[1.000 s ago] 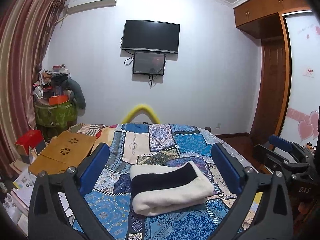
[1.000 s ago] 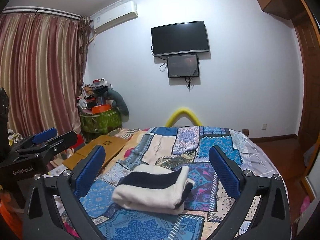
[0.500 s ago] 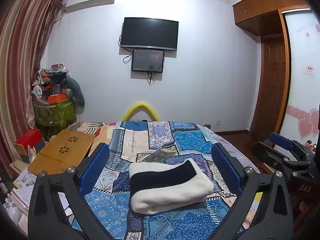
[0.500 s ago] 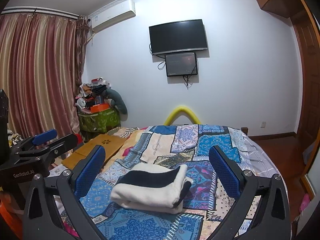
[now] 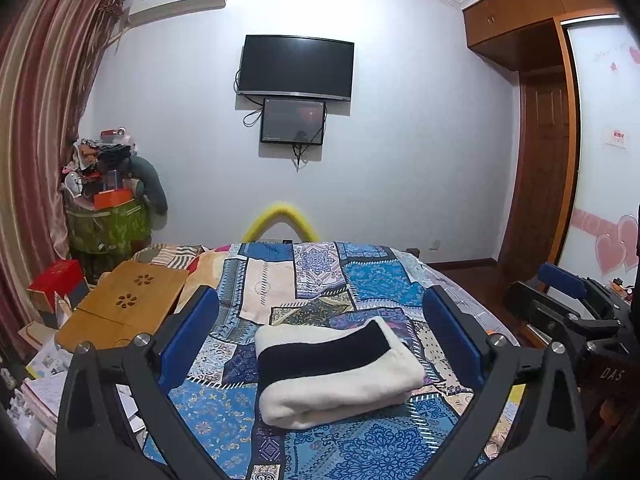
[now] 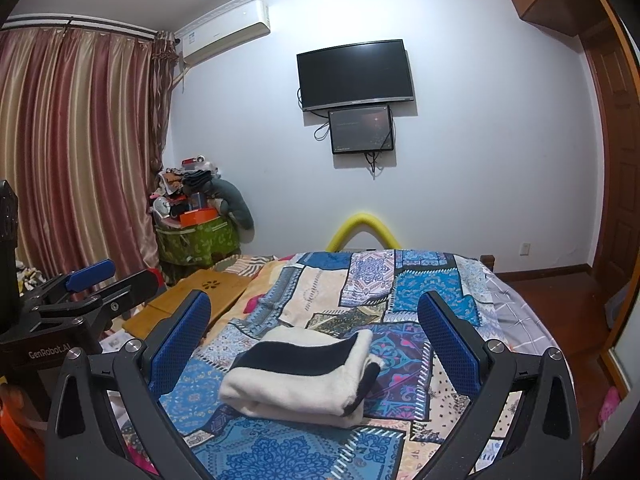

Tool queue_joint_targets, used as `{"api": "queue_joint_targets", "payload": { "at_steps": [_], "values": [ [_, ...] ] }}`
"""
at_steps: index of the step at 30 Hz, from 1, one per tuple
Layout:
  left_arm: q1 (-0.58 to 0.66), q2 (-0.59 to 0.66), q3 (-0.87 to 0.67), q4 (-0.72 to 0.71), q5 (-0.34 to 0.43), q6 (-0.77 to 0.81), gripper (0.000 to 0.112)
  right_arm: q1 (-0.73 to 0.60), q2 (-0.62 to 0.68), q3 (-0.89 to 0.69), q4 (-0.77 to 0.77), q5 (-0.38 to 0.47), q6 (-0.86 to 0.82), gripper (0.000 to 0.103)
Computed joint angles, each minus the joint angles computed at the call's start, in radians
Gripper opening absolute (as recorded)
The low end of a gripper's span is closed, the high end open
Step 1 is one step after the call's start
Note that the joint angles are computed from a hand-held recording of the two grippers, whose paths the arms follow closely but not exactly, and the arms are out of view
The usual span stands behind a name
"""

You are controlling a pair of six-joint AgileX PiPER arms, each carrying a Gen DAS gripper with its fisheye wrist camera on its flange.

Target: Fold small clothes

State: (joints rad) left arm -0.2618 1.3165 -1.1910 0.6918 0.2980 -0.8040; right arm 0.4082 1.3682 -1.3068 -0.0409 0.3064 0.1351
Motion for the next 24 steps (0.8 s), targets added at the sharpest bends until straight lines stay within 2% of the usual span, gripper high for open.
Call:
{"api": "queue_joint_targets", "payload": {
  "at_steps": [13,20,24],
  "values": [
    [0.002,0.004,-0.004,-0.035,-0.007,0.038,0.103,-0.008,-0.003,-0.002,0.02,0.007,-0.019,0.103],
    [0.03,0.012,-0.024,-0.278,-0.008,0.284,0.103,-0.011,-0.005,-0.006,0.024,0.01,-0.023,0.103],
    [0.031,0.011,-0.022,-0.285,-0.01,0.292,0.103,-0.013,-0.006,-0.012,0.017,0.015,-0.014,0.103]
  ]
}}
